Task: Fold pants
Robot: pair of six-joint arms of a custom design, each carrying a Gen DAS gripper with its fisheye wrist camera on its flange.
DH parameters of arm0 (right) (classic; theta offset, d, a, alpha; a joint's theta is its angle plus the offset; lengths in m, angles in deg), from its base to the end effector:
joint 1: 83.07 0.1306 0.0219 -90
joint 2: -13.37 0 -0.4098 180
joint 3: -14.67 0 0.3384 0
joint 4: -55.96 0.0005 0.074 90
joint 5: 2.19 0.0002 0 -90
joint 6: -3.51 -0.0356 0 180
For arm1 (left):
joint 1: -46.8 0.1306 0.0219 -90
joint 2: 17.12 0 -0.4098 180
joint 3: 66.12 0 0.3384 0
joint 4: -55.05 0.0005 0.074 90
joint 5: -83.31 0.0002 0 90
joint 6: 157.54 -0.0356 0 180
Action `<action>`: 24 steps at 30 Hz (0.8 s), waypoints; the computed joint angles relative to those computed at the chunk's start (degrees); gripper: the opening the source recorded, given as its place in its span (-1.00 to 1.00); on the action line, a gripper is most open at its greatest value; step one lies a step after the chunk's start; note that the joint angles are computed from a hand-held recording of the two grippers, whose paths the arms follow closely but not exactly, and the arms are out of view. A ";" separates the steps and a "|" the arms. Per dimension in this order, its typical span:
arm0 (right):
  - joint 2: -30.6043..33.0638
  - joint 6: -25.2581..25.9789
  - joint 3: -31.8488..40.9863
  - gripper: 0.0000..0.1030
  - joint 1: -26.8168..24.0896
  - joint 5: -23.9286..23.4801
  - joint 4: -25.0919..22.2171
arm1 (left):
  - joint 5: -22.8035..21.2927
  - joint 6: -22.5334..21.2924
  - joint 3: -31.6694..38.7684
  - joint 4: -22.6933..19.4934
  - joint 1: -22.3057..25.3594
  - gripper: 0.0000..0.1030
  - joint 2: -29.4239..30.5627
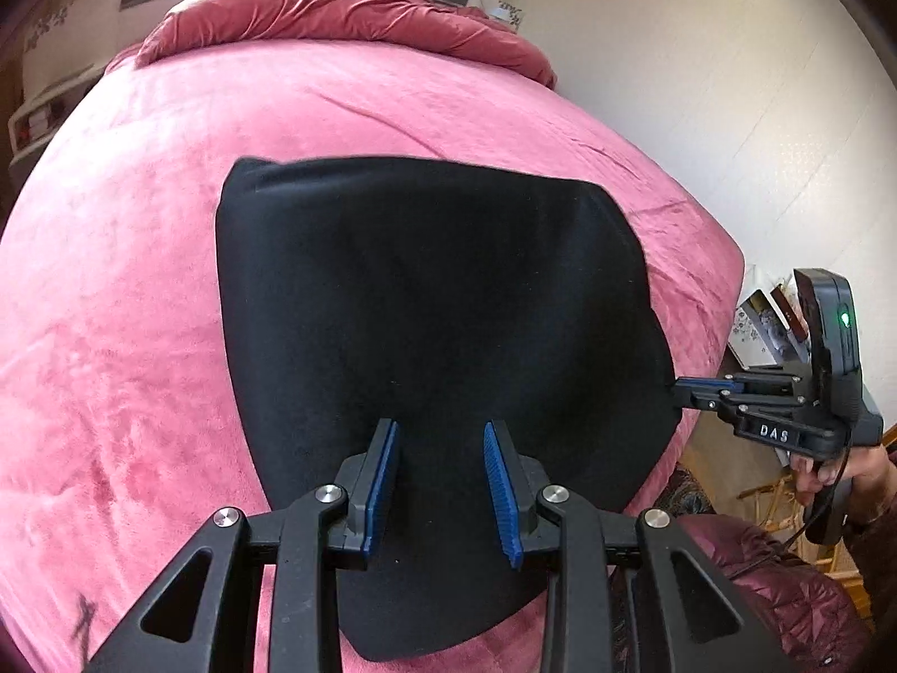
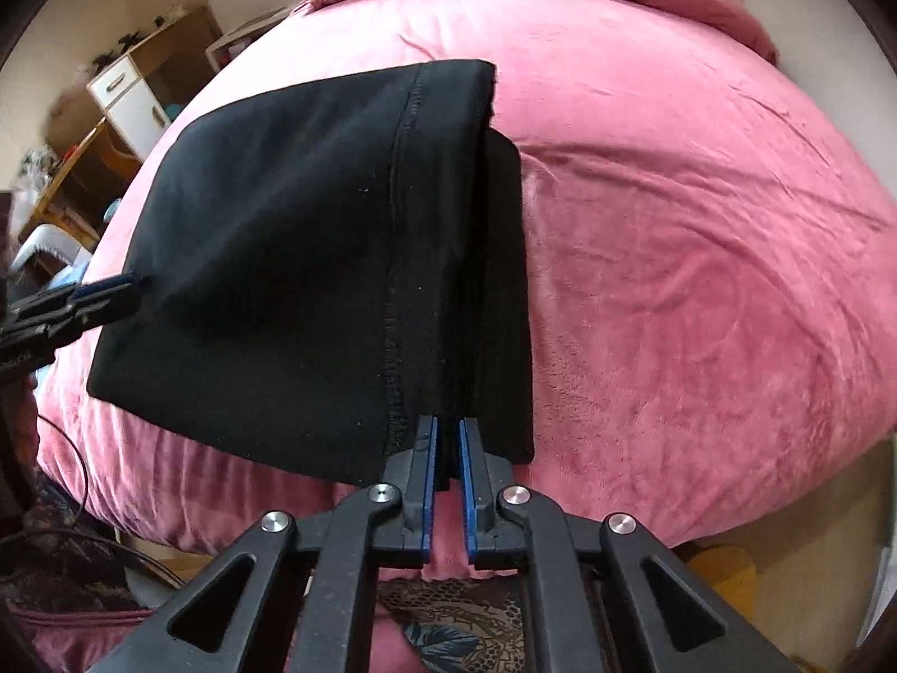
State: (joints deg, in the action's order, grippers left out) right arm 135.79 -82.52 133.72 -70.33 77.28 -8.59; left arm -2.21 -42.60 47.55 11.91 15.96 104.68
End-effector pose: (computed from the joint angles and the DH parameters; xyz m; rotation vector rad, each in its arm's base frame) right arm 0.6036 0.1426 0.3556 -0.4496 2.7204 0.2944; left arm 0.5488 -0.3315 0.3455 0.1652 2.5281 -0.5041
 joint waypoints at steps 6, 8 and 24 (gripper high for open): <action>-1.59 -1.79 1.71 -0.16 -0.40 0.63 -0.67 | -0.48 1.82 -1.18 3.11 1.22 -0.38 -1.39; -2.18 -2.49 3.09 -0.16 0.11 0.51 1.17 | -0.96 2.40 -1.54 3.81 1.64 -0.38 -1.82; 15.00 -13.82 26.11 -0.09 5.07 9.05 -1.15 | -3.37 7.41 12.33 -3.91 5.34 -0.38 6.71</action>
